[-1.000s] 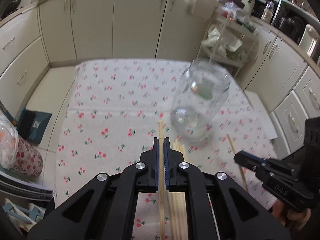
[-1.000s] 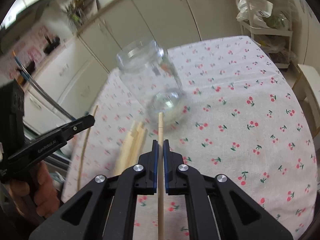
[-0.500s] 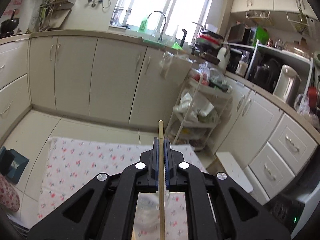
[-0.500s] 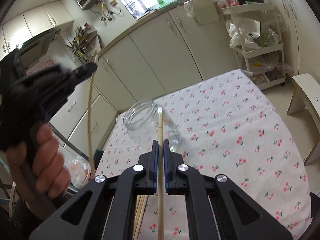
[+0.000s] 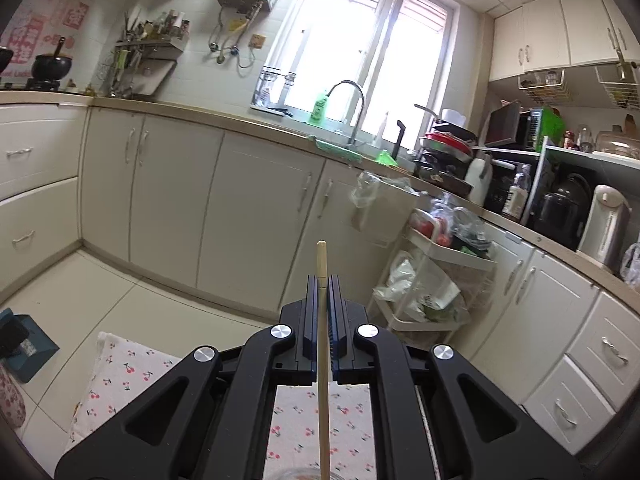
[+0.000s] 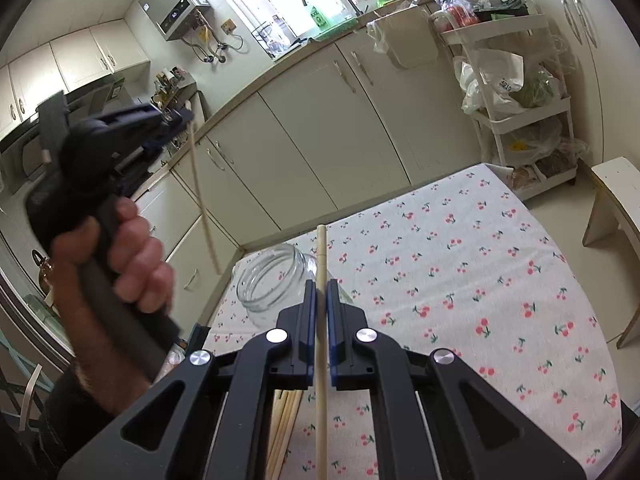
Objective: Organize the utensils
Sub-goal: 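Lift the chopstick with the right gripper and carry it over the glass jar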
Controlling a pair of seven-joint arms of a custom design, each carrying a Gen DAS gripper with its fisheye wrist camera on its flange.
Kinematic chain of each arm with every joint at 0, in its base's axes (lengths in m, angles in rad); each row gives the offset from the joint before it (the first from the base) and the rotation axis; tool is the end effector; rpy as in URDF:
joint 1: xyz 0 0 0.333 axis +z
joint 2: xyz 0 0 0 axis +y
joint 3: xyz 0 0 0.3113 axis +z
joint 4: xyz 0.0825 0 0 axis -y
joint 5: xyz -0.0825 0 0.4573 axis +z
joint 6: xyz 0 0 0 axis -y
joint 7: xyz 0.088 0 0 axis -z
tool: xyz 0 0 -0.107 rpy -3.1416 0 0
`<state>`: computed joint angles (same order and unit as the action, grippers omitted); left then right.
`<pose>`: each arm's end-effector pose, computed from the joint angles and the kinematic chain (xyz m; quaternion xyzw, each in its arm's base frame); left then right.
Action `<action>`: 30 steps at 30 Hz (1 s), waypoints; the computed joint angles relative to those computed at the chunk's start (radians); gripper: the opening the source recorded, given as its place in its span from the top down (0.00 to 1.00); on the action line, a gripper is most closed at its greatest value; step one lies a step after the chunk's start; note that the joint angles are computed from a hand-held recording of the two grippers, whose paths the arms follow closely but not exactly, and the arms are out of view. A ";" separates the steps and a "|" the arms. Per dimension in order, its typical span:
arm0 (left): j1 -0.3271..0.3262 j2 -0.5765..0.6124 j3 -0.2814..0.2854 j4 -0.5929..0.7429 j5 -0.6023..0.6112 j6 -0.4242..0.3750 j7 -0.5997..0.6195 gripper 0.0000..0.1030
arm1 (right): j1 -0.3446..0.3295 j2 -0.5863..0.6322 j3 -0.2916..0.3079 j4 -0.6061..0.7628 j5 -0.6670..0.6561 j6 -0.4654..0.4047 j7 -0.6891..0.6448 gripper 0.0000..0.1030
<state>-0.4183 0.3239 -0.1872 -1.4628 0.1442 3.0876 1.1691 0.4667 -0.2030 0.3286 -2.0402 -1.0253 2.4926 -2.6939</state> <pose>0.6380 -0.4247 0.6441 -0.4754 0.6360 -0.5761 0.1940 0.4209 0.4527 0.5727 -0.4195 0.7526 -0.1970 0.4678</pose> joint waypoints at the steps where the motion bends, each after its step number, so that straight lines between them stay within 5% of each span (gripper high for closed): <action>1: -0.043 0.012 0.055 0.011 0.035 0.003 -0.048 0.96 | -0.001 0.002 0.000 0.001 -0.005 0.002 0.004 0.94; 4: -0.120 0.043 0.159 0.031 0.119 0.004 -0.162 0.96 | -0.005 0.009 -0.004 0.004 -0.020 0.007 0.013 0.94; 6: -0.115 0.051 0.156 0.022 0.141 0.003 -0.182 0.96 | -0.006 0.014 -0.008 0.005 -0.026 0.009 0.019 0.94; 15: -0.004 -0.026 0.023 -0.150 0.111 0.006 -0.056 0.96 | -0.015 0.026 -0.018 0.029 -0.086 -0.002 0.053 0.94; 20: 0.116 -0.102 -0.118 -0.264 -0.040 -0.007 0.165 0.95 | -0.014 0.047 -0.023 0.079 -0.152 -0.017 0.066 0.94; 27: 0.175 -0.183 -0.188 -0.353 -0.253 -0.051 0.421 0.95 | 0.005 0.096 -0.043 0.171 -0.241 -0.039 0.066 0.94; 30: 0.167 -0.217 -0.177 -0.385 -0.330 -0.064 0.492 0.95 | 0.014 0.121 -0.057 0.209 -0.273 -0.040 0.066 0.94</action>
